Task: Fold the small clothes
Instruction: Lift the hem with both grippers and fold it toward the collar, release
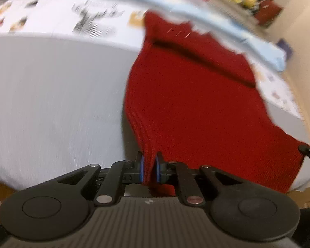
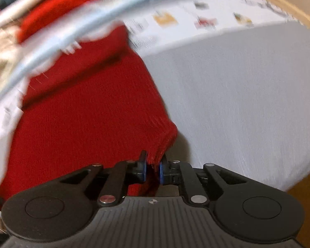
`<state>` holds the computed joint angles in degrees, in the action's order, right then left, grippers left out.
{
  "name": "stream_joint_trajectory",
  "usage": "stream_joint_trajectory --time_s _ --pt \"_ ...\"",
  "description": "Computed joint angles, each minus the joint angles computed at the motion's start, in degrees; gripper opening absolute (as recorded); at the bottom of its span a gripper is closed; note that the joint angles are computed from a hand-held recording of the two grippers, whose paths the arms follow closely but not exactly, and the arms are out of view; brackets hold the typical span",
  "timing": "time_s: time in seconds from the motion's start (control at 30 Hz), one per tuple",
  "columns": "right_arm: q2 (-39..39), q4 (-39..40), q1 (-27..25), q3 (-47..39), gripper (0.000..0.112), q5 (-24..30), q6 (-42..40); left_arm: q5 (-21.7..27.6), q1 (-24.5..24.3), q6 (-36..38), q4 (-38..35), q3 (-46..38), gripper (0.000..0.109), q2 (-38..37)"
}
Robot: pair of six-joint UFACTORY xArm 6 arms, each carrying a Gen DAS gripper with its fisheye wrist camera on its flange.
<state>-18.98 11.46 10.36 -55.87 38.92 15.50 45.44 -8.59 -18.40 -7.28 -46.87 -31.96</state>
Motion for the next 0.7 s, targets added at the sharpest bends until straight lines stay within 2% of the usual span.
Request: stream_joint_trajectory --time_s 0.07,0.2,0.3,0.37,0.43,0.57,0.63,0.7 --pt "-1.95 5.45 -0.38 -0.44 0.01 -2.79 -4.17 0.5 0.62 2.59 -1.08 -2.21 0.01 -0.78" --pt "-5.2 12.74 -1.75 -1.64 0.01 -4.07 -10.29 2.07 2.66 7.59 -5.59 -6.51 0.01 -2.11" --pt "-7.48 18.58 -3.4 -2.7 0.009 -2.52 -14.28 4.41 4.01 11.53 -8.18 -8.9 0.009 -4.5" --pt "-10.18 20.48 -3.87 -2.46 0.009 -1.37 -15.63 7.66 5.27 13.75 -10.12 -10.45 0.009 -7.11" --pt "-12.73 23.7 -5.63 -2.41 0.009 0.87 -18.38 11.34 6.61 15.2 -12.82 -12.39 0.009 -9.26" --pt "-17.14 30.62 -12.02 -4.65 0.009 9.68 -22.19 17.19 10.72 17.57 -17.38 -15.81 0.01 -11.26" --pt "-17.95 30.4 -14.02 -5.51 0.009 12.41 -22.48 18.08 13.09 18.13 -20.0 -16.5 0.01 -9.44" --pt "-16.79 28.59 -14.68 -6.79 0.009 14.19 -20.06 16.4 13.11 17.65 -18.74 -16.84 0.01 -5.53"
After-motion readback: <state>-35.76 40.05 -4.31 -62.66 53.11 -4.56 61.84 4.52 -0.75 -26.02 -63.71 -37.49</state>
